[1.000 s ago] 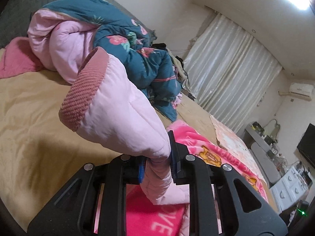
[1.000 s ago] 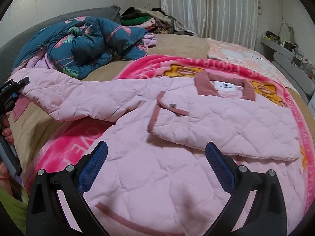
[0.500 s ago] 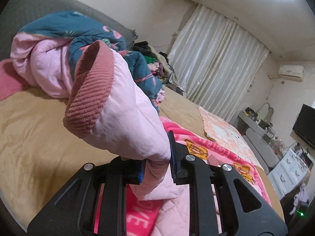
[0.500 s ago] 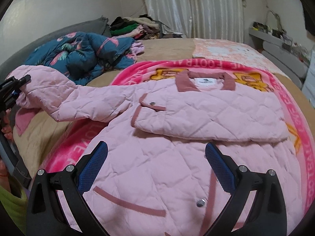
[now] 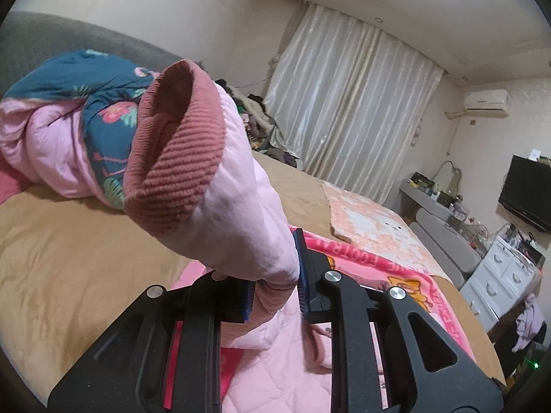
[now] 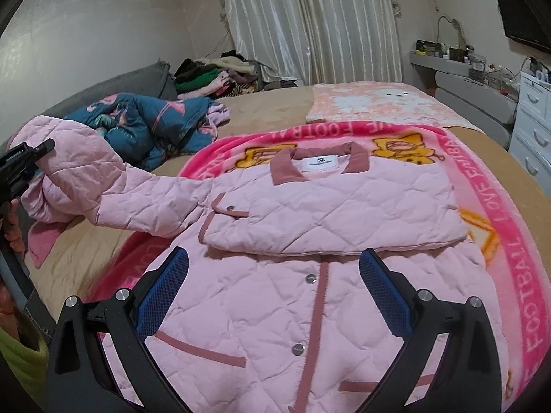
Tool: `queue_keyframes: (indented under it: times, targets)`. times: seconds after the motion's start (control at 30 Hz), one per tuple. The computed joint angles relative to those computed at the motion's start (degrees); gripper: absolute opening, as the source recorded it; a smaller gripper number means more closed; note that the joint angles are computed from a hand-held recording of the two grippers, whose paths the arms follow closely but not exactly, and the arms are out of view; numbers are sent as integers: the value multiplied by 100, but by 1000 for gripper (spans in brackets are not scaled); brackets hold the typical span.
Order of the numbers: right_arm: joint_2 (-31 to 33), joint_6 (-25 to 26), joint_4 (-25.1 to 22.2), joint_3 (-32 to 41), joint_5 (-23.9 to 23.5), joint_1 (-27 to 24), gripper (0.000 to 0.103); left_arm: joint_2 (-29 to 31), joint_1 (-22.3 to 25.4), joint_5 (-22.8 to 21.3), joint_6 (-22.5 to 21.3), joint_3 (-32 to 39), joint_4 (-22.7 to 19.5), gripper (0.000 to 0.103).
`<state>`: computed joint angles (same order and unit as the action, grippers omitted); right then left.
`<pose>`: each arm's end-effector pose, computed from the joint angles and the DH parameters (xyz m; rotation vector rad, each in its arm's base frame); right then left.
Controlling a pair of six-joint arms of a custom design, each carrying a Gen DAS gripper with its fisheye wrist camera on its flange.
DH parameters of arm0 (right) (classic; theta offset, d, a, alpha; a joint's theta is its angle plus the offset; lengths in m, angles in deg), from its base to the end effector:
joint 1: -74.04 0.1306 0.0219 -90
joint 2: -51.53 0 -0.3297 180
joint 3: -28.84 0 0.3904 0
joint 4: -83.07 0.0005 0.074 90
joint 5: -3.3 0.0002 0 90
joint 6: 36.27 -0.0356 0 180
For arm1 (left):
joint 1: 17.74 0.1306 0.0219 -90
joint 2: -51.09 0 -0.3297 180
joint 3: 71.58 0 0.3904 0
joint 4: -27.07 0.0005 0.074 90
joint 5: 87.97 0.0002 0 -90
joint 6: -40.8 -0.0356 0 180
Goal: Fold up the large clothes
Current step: 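Lift the sleeve with the left tool and carry it across the jacket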
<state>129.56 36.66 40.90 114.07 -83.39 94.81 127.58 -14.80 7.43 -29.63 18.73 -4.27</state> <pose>0.4034 0.1503 0.4391 -0.0379 2.1967 0.3110 0.4279 0.0181 0.5113 -0.3039 1.8606 -0.2876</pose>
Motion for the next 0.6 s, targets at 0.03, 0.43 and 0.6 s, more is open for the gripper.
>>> queue_keyframes:
  times: [0.03,0.43,0.6]
  targets:
    - [-35,-10,25,-34,-29,-36,99,20,-74,-41,-20,48,-5,12]
    - [-498,-197,158,-413,-316,-534,99,290,-851,-345,-396,563,-118,12]
    - [-696,-292,211,-580,-547,-851,99,480,-1231,-487,-540,801,-185,12]
